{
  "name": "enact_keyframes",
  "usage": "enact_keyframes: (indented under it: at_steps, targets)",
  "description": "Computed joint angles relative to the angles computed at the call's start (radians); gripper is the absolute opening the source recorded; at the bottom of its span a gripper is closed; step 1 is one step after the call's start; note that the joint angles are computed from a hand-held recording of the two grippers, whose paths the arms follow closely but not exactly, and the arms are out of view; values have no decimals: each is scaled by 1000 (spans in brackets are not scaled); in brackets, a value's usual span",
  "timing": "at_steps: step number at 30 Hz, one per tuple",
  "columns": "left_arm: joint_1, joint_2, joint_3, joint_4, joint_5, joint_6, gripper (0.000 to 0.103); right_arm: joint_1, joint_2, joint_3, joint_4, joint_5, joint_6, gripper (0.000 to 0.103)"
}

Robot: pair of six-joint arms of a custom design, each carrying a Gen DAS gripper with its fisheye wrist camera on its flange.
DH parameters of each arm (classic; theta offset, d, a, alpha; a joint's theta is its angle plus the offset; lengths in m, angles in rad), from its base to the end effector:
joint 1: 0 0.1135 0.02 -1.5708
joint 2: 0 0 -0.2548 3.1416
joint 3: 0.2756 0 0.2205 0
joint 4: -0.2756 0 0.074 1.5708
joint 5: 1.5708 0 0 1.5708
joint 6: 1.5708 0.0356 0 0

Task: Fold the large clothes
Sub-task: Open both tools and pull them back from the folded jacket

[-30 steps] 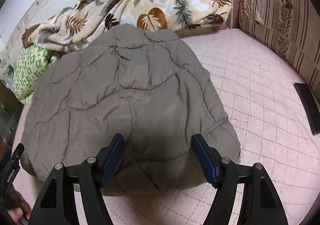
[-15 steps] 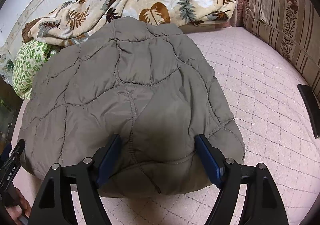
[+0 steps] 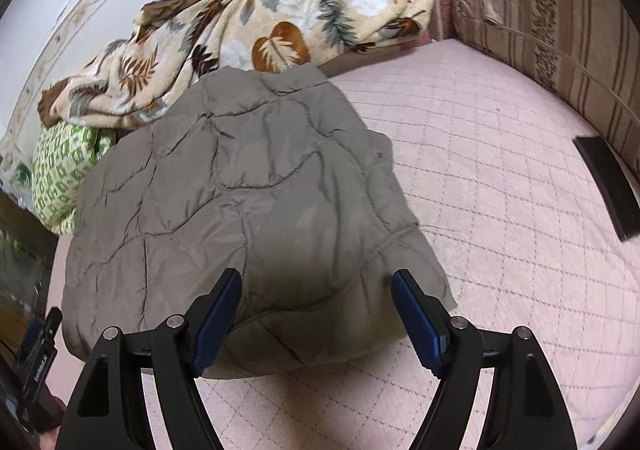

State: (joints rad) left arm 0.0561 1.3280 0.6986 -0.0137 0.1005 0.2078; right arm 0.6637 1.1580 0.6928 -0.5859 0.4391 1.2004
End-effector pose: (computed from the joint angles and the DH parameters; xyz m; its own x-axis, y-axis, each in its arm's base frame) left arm 0.2529 0.0106 0.2188 -0.5808 0.1730 -0.7954 0.1474 0.9834 0.1062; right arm 0.1567 0.1033 0.2131 -0.6122 0.5923 -0.5237 0.4957 0.8036 0.3294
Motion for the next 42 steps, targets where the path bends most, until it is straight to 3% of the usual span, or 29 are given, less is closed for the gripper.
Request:
enact_keyframes:
  at_steps: [22,38,42]
  targets:
    - [78,-28,14,-64,34,19,94,60,-134,-56,-56,-20,170,81]
    - [84,-25,16,-59,34,14,94,101,-53,0,-38,7,129,81]
    - [91,-65,12,-86,59,-4,94,190,1,87,-92,96,151,81]
